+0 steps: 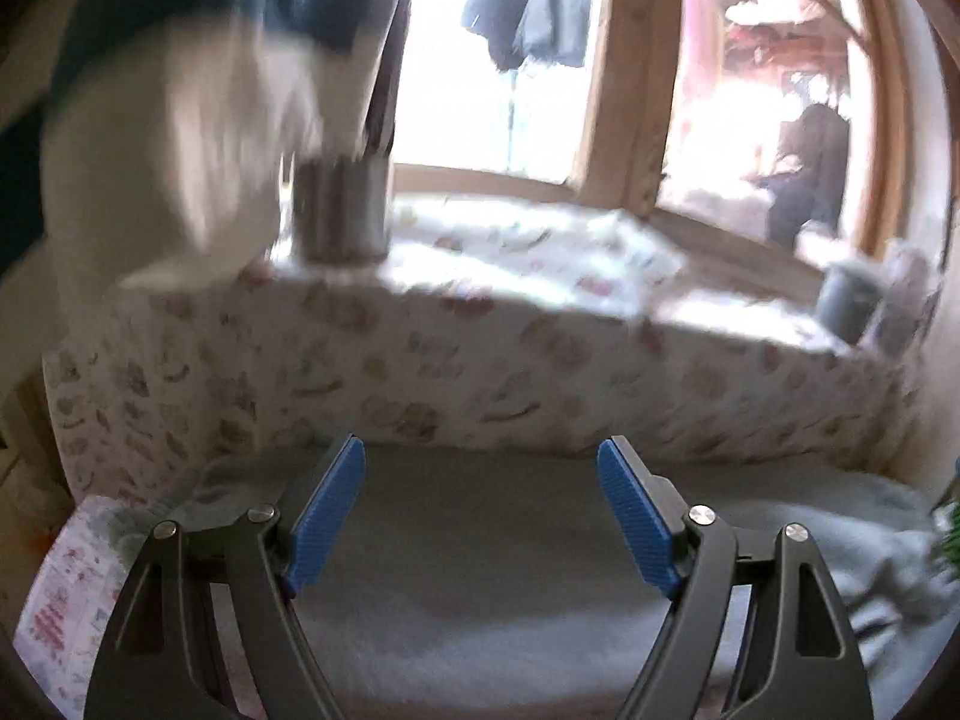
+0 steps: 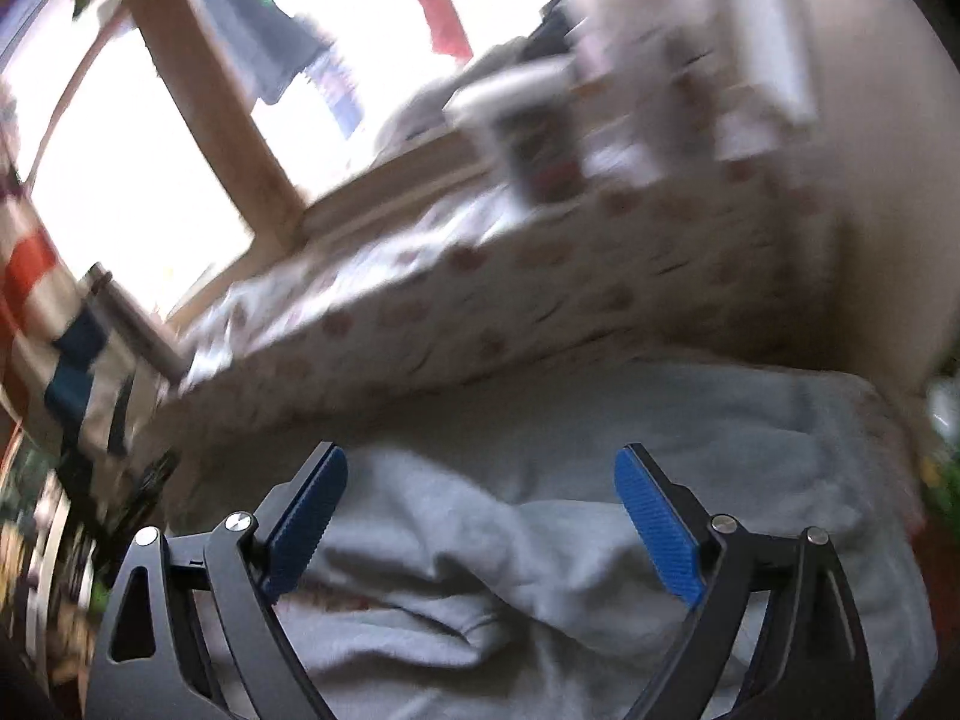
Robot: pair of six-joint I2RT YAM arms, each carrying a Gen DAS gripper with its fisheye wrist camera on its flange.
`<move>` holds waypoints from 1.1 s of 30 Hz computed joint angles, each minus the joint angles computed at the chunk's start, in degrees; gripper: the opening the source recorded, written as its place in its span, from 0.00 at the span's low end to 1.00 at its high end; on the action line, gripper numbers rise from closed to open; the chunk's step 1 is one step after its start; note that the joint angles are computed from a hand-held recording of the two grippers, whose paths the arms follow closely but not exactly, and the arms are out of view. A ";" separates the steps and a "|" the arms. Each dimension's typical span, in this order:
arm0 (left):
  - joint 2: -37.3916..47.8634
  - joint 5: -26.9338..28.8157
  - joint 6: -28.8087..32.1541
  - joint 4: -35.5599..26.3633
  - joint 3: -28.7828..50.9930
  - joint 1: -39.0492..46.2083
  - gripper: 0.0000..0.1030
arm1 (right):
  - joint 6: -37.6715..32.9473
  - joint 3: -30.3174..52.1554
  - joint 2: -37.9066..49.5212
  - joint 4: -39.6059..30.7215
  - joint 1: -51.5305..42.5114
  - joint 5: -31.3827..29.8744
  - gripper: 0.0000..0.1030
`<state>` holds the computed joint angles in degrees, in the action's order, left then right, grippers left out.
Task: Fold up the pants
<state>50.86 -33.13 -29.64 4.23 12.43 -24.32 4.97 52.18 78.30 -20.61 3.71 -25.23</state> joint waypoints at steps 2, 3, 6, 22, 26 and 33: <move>4.91 4.23 0.30 4.89 -0.97 4.11 0.76 | -0.69 3.57 6.59 0.63 3.35 2.83 0.90; 6.47 7.27 0.22 6.58 -1.59 6.37 0.76 | -0.86 4.95 9.17 1.18 4.87 4.20 0.88; 8.66 10.18 -0.74 6.70 -1.32 8.60 0.76 | -3.11 11.19 18.64 2.22 9.47 7.14 0.75; 14.35 12.36 -0.63 8.14 -0.64 10.31 0.76 | -20.74 52.03 53.64 -17.94 18.07 16.33 0.65; 15.09 13.89 0.40 9.20 -0.59 10.10 0.76 | -27.89 63.43 59.78 -28.11 17.94 14.68 0.66; 16.15 15.53 1.03 10.40 -0.30 10.23 0.76 | -31.12 81.97 69.14 -39.50 17.00 11.73 0.66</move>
